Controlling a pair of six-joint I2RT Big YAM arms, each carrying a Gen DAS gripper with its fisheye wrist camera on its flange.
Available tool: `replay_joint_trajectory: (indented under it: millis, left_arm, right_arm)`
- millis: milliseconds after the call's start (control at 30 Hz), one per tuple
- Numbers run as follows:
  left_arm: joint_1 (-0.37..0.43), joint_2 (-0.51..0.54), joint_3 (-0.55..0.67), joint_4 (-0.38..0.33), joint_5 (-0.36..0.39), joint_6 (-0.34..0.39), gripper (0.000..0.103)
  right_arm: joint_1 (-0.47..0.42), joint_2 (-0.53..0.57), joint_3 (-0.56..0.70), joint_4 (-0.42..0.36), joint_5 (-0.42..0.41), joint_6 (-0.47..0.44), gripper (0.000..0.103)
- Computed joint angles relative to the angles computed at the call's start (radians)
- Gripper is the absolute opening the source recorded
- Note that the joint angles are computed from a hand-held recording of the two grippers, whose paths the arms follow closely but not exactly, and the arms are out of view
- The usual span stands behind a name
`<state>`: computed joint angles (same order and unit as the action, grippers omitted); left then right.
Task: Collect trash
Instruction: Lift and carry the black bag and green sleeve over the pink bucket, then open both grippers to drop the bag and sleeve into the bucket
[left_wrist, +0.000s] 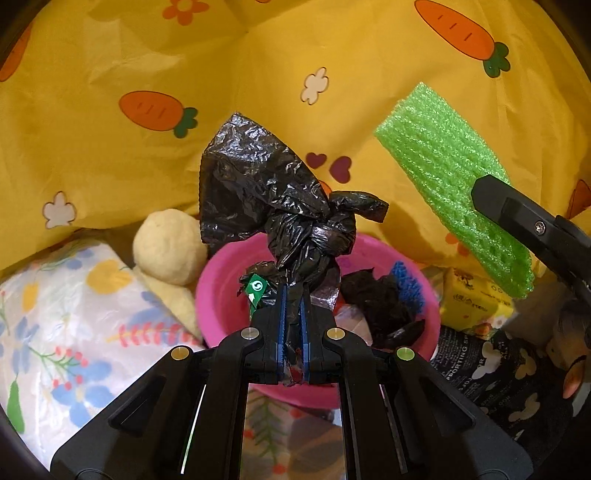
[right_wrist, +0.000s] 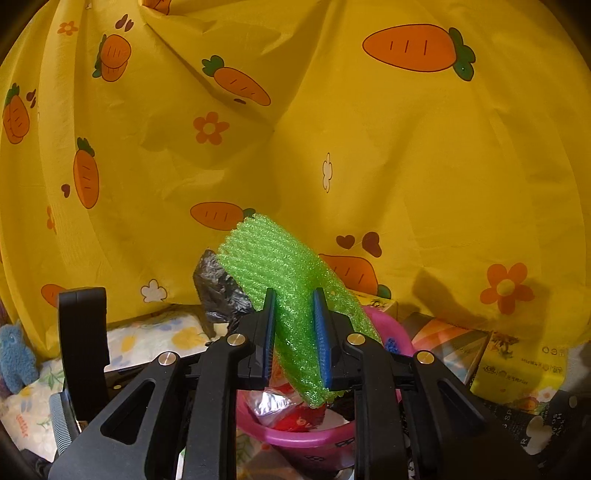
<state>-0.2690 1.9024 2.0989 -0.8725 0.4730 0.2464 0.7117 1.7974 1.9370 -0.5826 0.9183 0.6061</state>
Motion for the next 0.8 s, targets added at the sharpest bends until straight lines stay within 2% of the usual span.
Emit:
replay_joint_trajectory:
  millis: [67,100,133,167,200,233,267,333,400,600,667,700,800]
  left_arm:
    - [-0.014,0.035,0.05,-0.053,0.012,0.029,0.007]
    - [-0.019,0.043,0.055,-0.058,0.016,0.04,0.008]
    - [-0.022,0.052,0.065,-0.067,0.021,0.053,0.016]
    - [-0.022,0.055,0.064,-0.07,0.026,0.063,0.034]
    - [-0.02,0.053,0.057,-0.064,0.024,0.06,0.048]
    - [-0.014,0.044,0.036,-0.04,0.031,0.043,0.072]
    - [-0.004,0.029,0.004,0.001,0.045,0.018,0.08]
    - [0.017,0.019,-0.013,0.026,0.083,-0.005,0.083]
    - [0.036,0.005,-0.033,0.045,0.064,-0.032,0.086]
    - [0.096,-0.1,-0.199,0.194,-0.053,-0.128,0.09]
    - [0.118,-0.141,-0.257,0.228,-0.063,-0.14,0.09]
    - [0.128,-0.159,-0.284,0.243,-0.071,-0.142,0.091]
    - [0.16,-0.205,-0.348,0.267,-0.07,-0.142,0.092]
  right_arm:
    - [-0.007,0.002,0.003,-0.009,-0.004,0.008,0.02]
    - [-0.013,0.003,0.004,-0.015,-0.012,0.016,0.02]
    - [-0.016,0.004,0.004,-0.016,-0.018,0.019,0.02]
    - [-0.02,0.005,0.005,-0.019,-0.025,0.021,0.021]
    - [-0.022,0.008,0.009,-0.023,-0.031,0.02,0.021]
    - [-0.025,0.012,0.013,-0.024,-0.04,0.017,0.021]
    - [-0.029,0.015,0.016,-0.026,-0.05,0.015,0.021]
    - [-0.037,0.018,0.019,-0.031,-0.078,0.021,0.021]
    - [-0.043,0.028,0.034,-0.044,-0.101,0.026,0.022]
    - [-0.06,0.087,0.111,-0.123,-0.166,0.052,0.024]
    - [-0.066,0.11,0.143,-0.158,-0.188,0.062,0.027]
    - [-0.069,0.124,0.162,-0.179,-0.202,0.067,0.032]
    - [-0.077,0.164,0.21,-0.241,-0.238,0.082,0.033]
